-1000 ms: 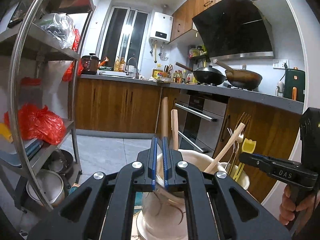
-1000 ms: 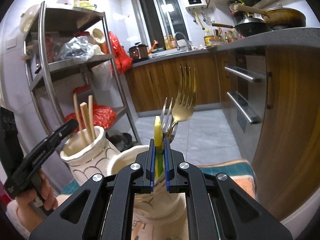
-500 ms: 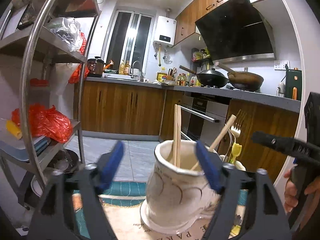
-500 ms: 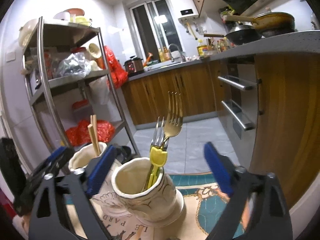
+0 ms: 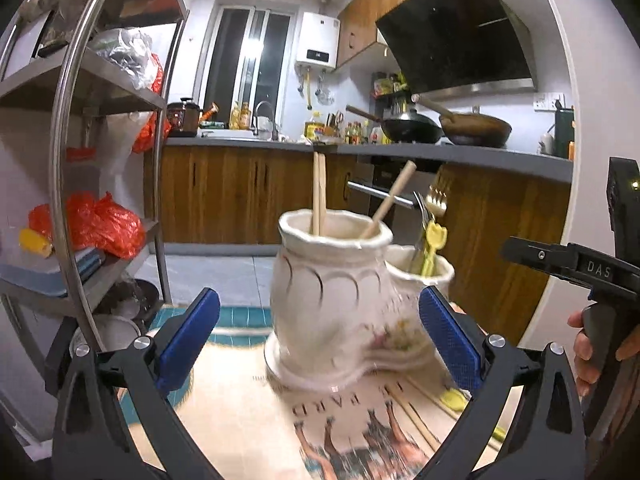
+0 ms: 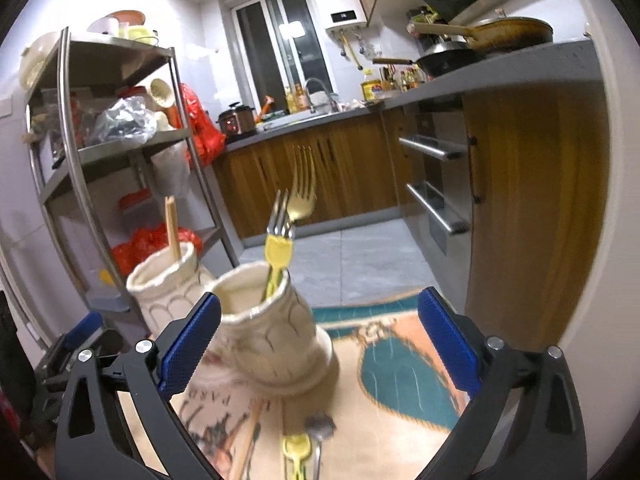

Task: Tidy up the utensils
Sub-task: 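Move both open tools back down toward the remaining utensils on the cloth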

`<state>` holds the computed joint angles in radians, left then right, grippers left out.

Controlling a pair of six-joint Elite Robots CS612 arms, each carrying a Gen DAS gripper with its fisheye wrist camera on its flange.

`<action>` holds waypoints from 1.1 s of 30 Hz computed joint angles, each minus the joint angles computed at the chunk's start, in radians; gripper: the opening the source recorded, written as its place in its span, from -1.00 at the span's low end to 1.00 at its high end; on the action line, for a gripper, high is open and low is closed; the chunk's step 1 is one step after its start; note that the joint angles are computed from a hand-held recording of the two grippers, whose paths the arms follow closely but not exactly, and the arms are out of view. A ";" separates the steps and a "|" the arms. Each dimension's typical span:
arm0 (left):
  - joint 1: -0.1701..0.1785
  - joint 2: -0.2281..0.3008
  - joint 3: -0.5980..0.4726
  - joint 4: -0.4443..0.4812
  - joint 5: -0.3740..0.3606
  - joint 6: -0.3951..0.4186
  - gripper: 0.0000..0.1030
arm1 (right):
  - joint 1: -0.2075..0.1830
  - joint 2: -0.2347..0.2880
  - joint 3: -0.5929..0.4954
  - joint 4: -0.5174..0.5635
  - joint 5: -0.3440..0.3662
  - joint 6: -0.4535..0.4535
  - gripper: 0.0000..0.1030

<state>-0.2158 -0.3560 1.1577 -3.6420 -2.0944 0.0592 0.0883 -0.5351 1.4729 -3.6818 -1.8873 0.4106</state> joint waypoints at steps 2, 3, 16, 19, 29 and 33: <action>0.003 -0.006 0.019 -0.004 -0.002 0.005 0.90 | 0.002 -0.007 0.022 -0.006 -0.005 0.012 0.90; 0.004 -0.010 0.031 -0.004 -0.004 0.007 0.90 | 0.003 -0.009 0.030 -0.007 -0.006 0.014 0.90; 0.019 -0.041 0.100 0.047 -0.032 0.015 0.90 | 0.024 -0.025 0.092 0.060 -0.029 -0.012 0.90; 0.019 -0.045 0.106 0.067 -0.025 0.036 0.90 | 0.024 -0.029 0.104 0.085 -0.027 -0.012 0.90; 0.005 -0.069 0.134 0.167 0.035 0.101 0.90 | 0.035 -0.028 0.111 0.170 0.009 -0.083 0.90; -0.001 -0.081 0.147 0.227 0.038 0.151 0.89 | 0.039 -0.026 0.100 0.215 0.039 -0.126 0.90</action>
